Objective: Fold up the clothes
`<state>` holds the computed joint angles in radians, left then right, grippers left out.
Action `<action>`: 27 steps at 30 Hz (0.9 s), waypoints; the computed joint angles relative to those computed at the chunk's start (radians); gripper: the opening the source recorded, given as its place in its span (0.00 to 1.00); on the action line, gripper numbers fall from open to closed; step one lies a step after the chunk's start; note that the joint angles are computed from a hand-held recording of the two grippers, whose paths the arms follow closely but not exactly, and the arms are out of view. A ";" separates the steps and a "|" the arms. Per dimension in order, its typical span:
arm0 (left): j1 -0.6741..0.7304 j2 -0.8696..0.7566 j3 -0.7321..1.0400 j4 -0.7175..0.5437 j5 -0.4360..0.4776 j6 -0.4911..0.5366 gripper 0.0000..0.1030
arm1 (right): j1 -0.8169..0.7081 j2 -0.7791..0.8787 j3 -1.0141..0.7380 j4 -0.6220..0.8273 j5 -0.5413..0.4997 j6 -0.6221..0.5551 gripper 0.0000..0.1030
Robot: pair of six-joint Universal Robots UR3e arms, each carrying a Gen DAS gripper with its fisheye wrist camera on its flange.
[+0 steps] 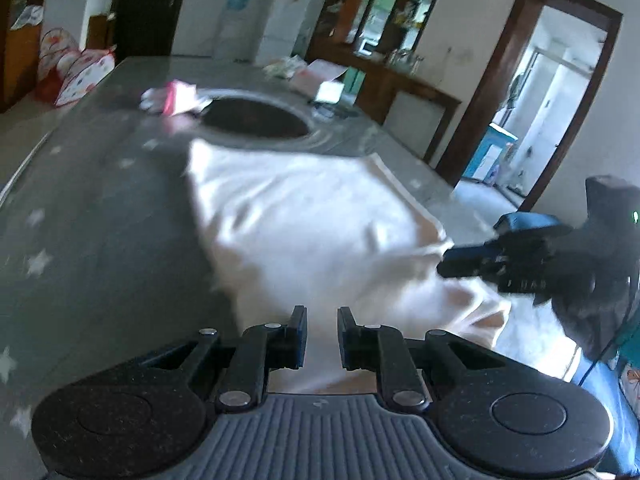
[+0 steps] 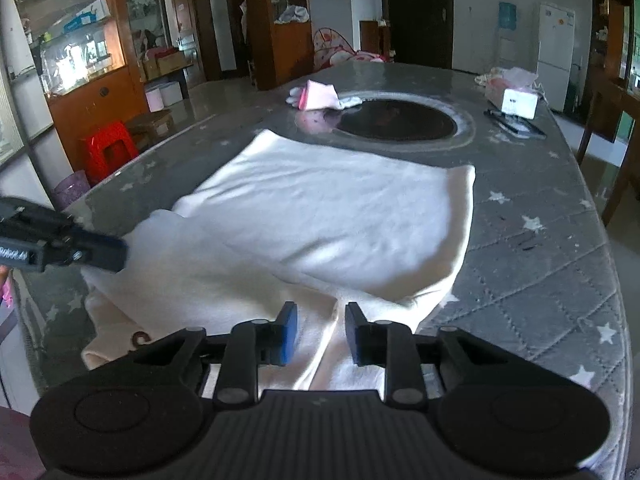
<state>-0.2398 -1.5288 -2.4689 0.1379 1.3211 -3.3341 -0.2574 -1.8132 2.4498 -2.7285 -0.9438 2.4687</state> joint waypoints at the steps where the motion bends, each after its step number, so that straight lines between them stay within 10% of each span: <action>1: 0.012 0.017 -0.023 -0.004 -0.008 0.006 0.17 | 0.012 0.028 -0.008 -0.022 -0.010 0.012 0.26; 27: 0.088 -0.142 0.130 0.034 -0.043 0.047 0.18 | 0.050 0.068 -0.024 -0.160 -0.075 0.025 0.06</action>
